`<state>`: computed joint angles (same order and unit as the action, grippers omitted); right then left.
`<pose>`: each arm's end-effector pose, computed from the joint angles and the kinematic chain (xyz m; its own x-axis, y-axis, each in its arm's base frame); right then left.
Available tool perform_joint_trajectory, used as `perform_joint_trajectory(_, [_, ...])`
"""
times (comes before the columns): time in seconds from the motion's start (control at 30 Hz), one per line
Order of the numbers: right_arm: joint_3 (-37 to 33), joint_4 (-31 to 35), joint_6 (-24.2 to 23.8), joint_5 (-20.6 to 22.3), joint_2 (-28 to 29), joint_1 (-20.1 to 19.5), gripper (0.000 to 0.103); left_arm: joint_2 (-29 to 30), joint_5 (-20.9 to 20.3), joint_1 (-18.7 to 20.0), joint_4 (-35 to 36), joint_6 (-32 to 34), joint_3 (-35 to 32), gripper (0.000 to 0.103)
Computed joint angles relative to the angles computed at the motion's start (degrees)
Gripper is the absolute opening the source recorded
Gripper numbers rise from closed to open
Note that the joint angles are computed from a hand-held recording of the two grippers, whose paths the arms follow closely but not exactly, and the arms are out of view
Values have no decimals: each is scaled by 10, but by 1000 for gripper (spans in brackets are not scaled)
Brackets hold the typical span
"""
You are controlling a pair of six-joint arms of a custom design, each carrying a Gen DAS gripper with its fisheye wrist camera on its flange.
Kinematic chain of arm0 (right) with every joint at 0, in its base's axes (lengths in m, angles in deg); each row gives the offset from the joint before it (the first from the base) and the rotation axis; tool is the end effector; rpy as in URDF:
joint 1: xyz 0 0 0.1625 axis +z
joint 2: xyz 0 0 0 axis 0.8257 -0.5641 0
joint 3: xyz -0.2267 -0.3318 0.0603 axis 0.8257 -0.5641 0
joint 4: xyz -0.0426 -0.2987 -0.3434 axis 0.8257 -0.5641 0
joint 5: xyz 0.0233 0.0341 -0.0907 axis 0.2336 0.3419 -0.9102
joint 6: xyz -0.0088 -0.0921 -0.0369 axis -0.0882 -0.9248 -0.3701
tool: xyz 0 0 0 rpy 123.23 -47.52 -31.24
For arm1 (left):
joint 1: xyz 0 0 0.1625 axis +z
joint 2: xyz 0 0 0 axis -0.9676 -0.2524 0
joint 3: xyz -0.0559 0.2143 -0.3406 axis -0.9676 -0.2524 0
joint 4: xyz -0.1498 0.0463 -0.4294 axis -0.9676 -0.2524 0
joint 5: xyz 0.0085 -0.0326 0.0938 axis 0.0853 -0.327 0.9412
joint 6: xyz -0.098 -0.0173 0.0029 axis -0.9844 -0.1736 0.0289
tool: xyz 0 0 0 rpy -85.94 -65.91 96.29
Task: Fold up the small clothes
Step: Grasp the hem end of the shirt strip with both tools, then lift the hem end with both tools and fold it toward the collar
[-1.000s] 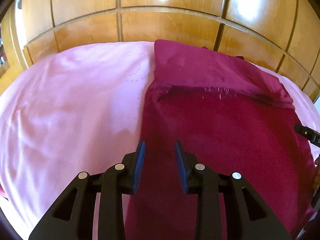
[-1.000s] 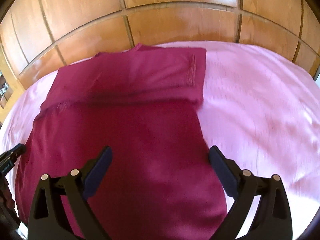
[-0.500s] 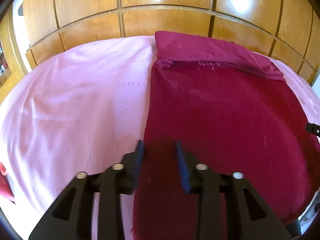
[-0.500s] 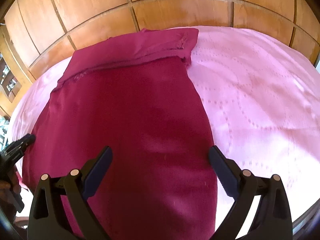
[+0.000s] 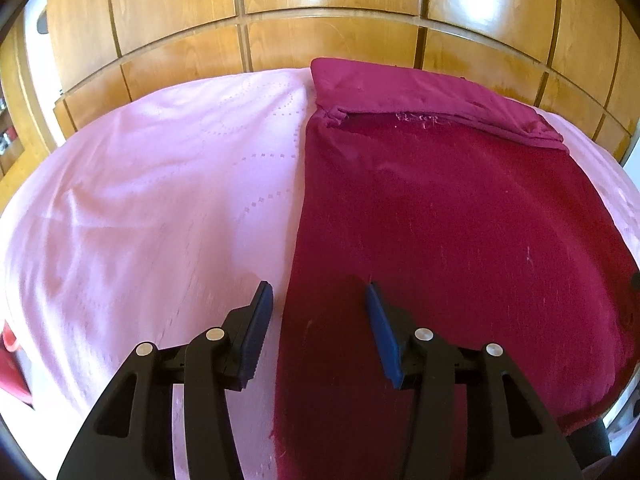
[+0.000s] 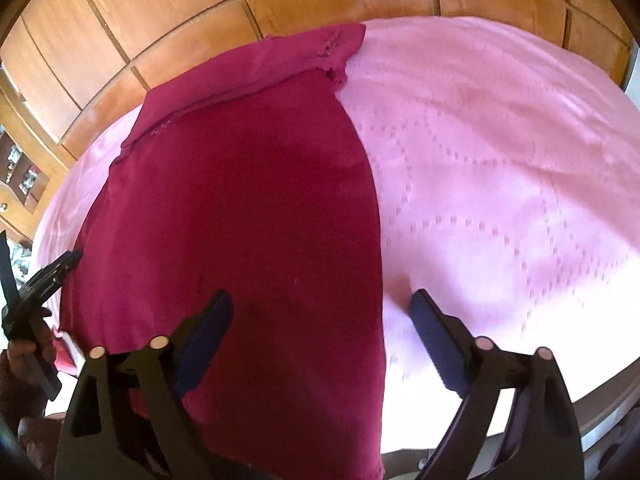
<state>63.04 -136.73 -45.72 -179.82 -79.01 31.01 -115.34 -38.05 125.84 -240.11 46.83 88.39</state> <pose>0.0594 -0.5099 0.3045 -0.8783 0.2621 0.4000 -0.0266 0.8084 -0.5881 -0.2207 -0.5911 0.1270 -0.6544 0.2777 -0.7033 0.6157 0.7356 -0.2824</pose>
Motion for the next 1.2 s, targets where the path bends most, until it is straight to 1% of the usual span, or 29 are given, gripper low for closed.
perform_joint_trajectory(0.07, [5, 18, 0, 16, -10, 1, 76, -3, 0, -1, 5, 0, 2, 48])
perform_joint_trajectory(0.13, [10, 40, -3, 31, -19, 3, 71, -9, 0, -3, 16, -4, 7, 48])
perform_joint_trajectory(0.2, [13, 57, -11, 34, -22, 8, 61, -22, -4, -5, 40, -20, 15, 48])
perform_joint_trajectory(0.23, [14, 62, -14, 37, -22, 9, 57, -29, -11, -5, 54, -28, 18, 48])
perform_joint_trajectory(0.27, [16, 66, -18, 38, -23, 10, 50, -38, -21, -5, 67, -37, 22, 48])
perform_joint_trajectory(0.33, [17, 63, -24, 37, -20, 12, 45, -63, -52, -4, 97, -56, 34, 48])
perform_joint_trajectory(0.4, [16, 60, -23, 45, -17, 8, 38, -82, -81, -3, 116, -60, 45, 48])
perform_joint_trajectory(0.43, [16, 60, -24, 46, -16, 7, 35, -86, -84, -3, 118, -59, 49, 48])
perform_joint_trajectory(0.47, [15, 58, -26, 43, -14, 7, 25, -89, -86, -3, 119, -56, 53, 42])
perform_joint_trajectory(0.5, [14, 59, -26, 43, -13, 8, 12, -90, -91, -3, 115, -52, 56, 33])
perform_joint_trajectory(0.53, [14, 64, -24, 52, -16, 6, 12, -92, -103, -2, 112, -43, 59, 12])
perform_joint_trajectory(0.57, [13, 70, -25, 68, -22, 4, 10, -92, -107, -2, 106, -35, 60, 8])
perform_joint_trajectory(0.63, [13, 77, -31, 94, -34, 1, 10, -96, -124, -3, 97, -15, 63, 7])
perform_joint_trajectory(0.7, [9, 72, -29, 134, -42, -1, 9, -101, -153, 4, 94, -12, 58, 7])
perform_joint_trajectory(0.77, [-1, 51, -23, 179, -40, -5, 9, -110, -203, 16, 95, -15, 45, 7])
perform_joint_trajectory(0.83, [-20, 23, -12, 220, -29, -12, 9, -117, -267, 30, 88, -24, 28, 7])
perform_joint_trajectory(0.9, [-42, 5, -3, 242, -11, -20, 9, -109, -317, 43, 78, -33, -1, 7])
perform_joint_trajectory(0.97, [-80, -7, 7, 235, 22, -24, 9, -90, -346, 53, 71, -40, -31, 7])
perform_joint_trajectory(1.03, [-113, -7, 30, 237, 48, -34, 9, -56, -363, 63, 74, -49, -79, 7])
perform_joint_trajectory(1.1, [-149, 0, 43, 234, 74, -43, 9, -27, -359, 67, 72, -50, -113, 7])
perform_joint_trajectory(1.13, [-171, 5, 55, 228, 91, -48, 9, -5, -358, 70, 77, -54, -141, 7])
perform_joint_trajectory(1.2, [-200, 19, 68, 233, 110, -57, 9, 35, -353, 76, 89, -62, -191, 7])
